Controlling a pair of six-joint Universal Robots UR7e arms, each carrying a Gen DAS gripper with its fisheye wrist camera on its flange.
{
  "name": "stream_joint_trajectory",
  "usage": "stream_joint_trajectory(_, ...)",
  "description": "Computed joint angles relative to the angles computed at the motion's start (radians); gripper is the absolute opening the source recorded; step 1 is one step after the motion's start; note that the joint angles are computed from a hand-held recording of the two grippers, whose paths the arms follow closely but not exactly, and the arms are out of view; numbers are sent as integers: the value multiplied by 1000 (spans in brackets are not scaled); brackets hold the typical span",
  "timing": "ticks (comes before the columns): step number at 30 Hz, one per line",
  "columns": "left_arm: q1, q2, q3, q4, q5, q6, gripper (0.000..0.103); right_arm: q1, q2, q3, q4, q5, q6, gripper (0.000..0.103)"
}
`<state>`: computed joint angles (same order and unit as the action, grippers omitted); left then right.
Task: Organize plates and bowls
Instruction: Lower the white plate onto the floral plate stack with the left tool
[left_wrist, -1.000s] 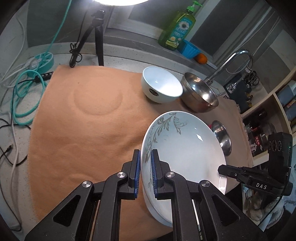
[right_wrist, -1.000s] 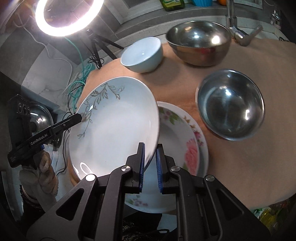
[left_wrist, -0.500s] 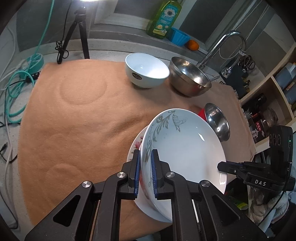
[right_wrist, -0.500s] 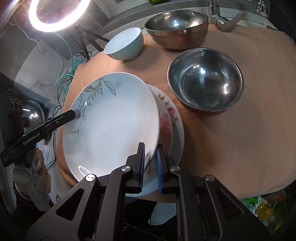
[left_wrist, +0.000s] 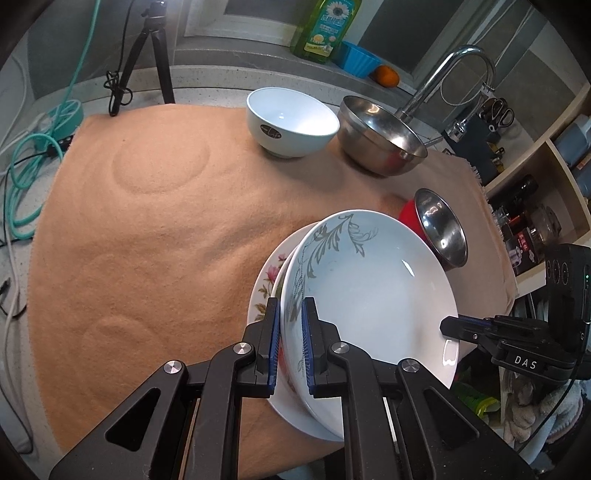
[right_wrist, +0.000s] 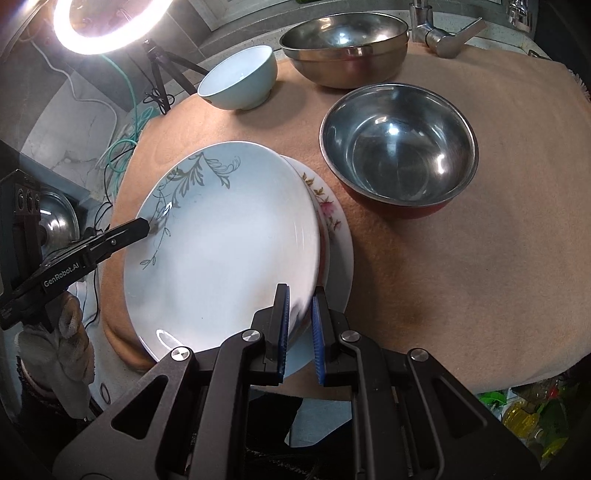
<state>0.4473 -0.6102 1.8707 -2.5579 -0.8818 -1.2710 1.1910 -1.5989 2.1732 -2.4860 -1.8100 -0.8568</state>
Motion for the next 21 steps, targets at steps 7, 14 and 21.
stream_joint_trajectory(7,3,5,-5,12,-4,-3,10,6,6,3,-15,-11,-4,12)
stream_joint_trajectory(14,5,9,-10,16,-9,-1,10,6,10,6,-31,-16,-11,12)
stream_joint_trajectory(21,8,15,-13,20,-18,-4,10,13,15,20,-68,-39,-36,12)
